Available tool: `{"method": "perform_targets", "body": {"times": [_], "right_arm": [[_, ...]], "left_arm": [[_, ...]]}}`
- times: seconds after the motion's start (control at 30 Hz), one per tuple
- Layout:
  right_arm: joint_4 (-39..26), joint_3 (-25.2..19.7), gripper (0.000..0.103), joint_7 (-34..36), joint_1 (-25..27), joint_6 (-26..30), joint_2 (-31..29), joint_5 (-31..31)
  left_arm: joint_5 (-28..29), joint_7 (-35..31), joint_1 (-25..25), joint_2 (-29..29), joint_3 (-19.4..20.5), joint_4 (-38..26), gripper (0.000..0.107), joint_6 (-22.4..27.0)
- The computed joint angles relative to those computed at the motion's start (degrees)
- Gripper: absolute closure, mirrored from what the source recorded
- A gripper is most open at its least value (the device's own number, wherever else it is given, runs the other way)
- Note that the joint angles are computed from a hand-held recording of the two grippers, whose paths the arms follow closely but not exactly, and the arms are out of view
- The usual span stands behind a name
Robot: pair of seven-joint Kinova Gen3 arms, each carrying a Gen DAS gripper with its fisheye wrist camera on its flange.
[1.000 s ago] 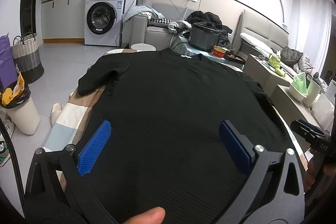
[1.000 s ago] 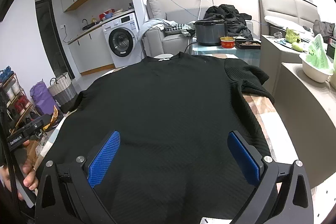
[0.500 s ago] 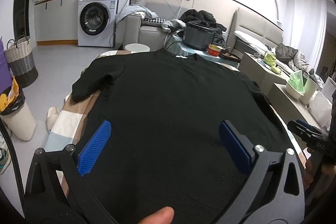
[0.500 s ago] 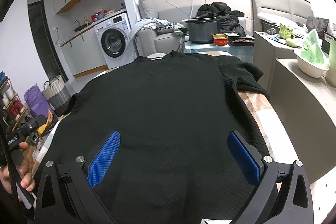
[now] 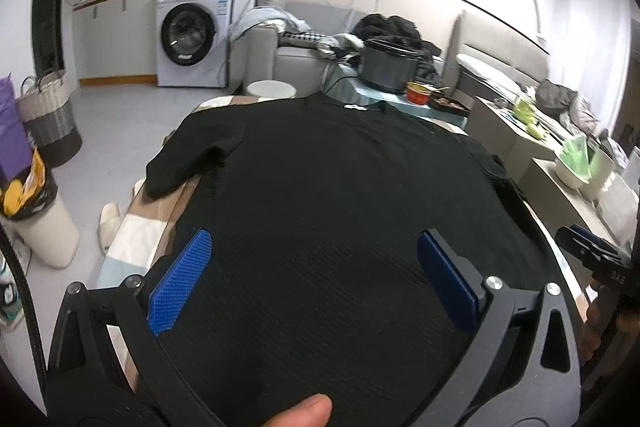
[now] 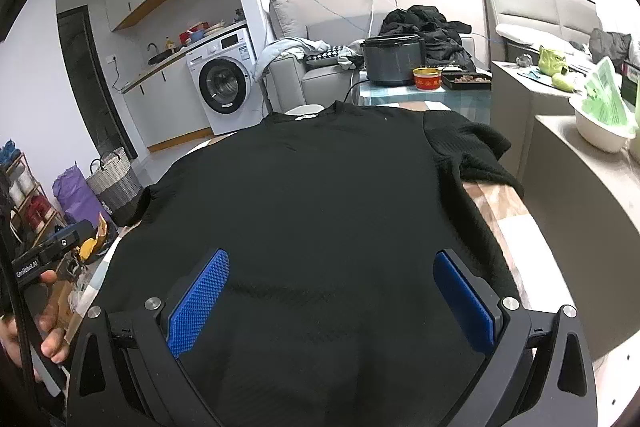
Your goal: Fold small clothes
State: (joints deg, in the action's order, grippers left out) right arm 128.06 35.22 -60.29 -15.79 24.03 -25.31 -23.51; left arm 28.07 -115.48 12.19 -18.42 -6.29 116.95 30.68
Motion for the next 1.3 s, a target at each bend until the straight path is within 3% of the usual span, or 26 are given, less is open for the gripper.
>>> {"method": "perform_targets", "body": {"times": [0.13,0.33,0.5,0.63,0.8,1.0,1.13,1.2,1.3], "right_arm": [[-1.58,6.39,0.0,4.35,-6.12,2.32,-0.02,-1.04],[-2.46,7.91,0.0,17.73,-4.01,4.52,4.38,-12.7],[-1.52,-0.83,0.0,26.44,8.6,5.7,8.23,-23.0],[-1.33,-7.83,0.0,29.34,19.22,8.39,10.23,-29.08],[-3.6,-15.96,0.0,28.22,31.4,11.54,11.84,-30.52],[-9.77,-11.56,0.0,23.26,33.76,17.58,14.41,-31.23],[-15.81,-17.68,0.0,18.23,44.17,22.88,16.42,-30.2],[-19.92,-18.48,0.0,16.47,47.9,27.54,19.89,-31.08],[-24.93,-12.72,0.0,13.46,46.64,33.47,27.85,-35.97]], "left_arm": [[-2.34,5.45,-2.59,0.3,3.04,0.57,0.005,-1.26],[-4.6,9.25,-2.65,0.99,2.79,1.64,0.005,-4.24],[-0.92,5.04,-0.7,3.34,-2.75,0.66,0.005,-3.12],[3.86,0.25,-2.13,5.39,-5.71,-0.77,0.005,-1.04],[11.92,-4.56,-5.22,8.14,-9.02,-2.57,0.005,1.47],[16.77,-6.56,-10.63,11.52,-9.72,-7.4,0.005,7.49],[16.01,-5.73,-14.05,12.28,-7.47,-10.85,0.005,9.98],[15.48,-4.65,-15.65,13.75,-6.14,-13.09,0.005,11.15],[14.52,-1.47,-17.73,17.23,-3.7,-16.32,0.005,12.68]]}}
